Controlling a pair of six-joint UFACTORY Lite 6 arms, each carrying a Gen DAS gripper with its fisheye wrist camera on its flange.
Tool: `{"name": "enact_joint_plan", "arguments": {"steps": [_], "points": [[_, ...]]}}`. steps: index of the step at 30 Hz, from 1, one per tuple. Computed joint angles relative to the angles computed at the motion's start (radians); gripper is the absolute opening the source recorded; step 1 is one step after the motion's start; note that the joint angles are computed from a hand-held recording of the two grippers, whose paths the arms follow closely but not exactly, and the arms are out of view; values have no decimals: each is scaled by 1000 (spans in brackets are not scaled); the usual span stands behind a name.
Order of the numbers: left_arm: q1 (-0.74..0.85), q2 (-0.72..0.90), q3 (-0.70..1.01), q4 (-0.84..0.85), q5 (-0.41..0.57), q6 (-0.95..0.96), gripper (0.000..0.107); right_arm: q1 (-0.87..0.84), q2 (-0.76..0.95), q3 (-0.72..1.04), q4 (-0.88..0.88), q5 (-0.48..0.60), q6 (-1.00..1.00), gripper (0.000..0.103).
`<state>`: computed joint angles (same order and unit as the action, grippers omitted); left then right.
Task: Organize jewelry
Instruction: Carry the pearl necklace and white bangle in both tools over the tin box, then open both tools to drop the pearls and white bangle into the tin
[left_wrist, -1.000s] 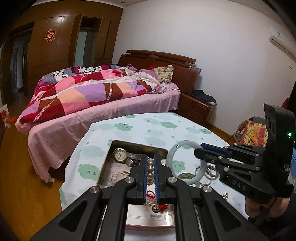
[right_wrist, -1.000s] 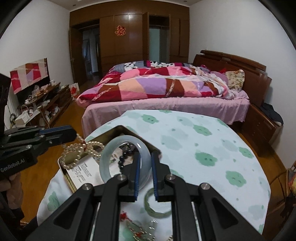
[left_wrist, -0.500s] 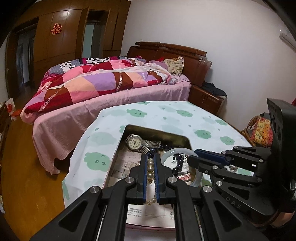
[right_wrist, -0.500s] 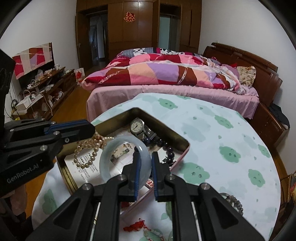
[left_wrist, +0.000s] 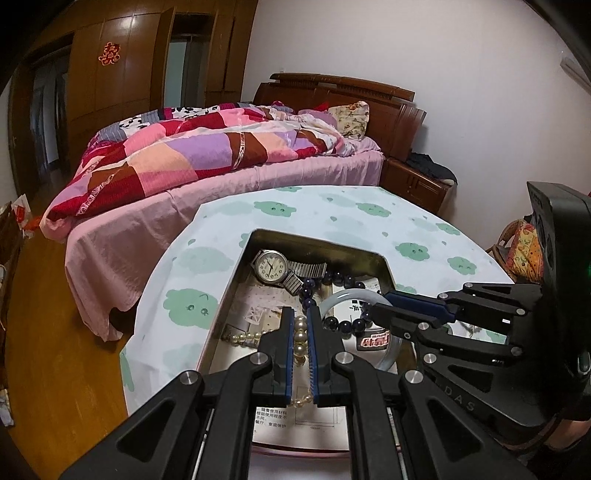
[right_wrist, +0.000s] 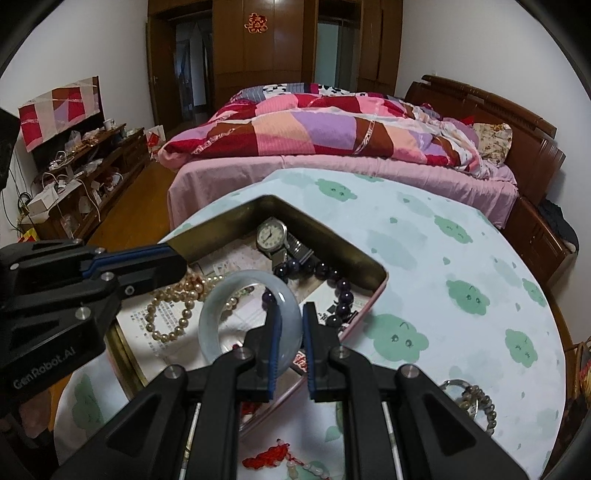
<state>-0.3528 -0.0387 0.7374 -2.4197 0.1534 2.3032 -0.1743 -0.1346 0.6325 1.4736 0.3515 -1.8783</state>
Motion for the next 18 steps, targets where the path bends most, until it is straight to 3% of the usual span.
{"name": "enact_joint_plan", "arguments": {"steps": [18], "points": [[9,51,13,39,7,-42,6,18,48,3,61,-29,-49,14]]}}
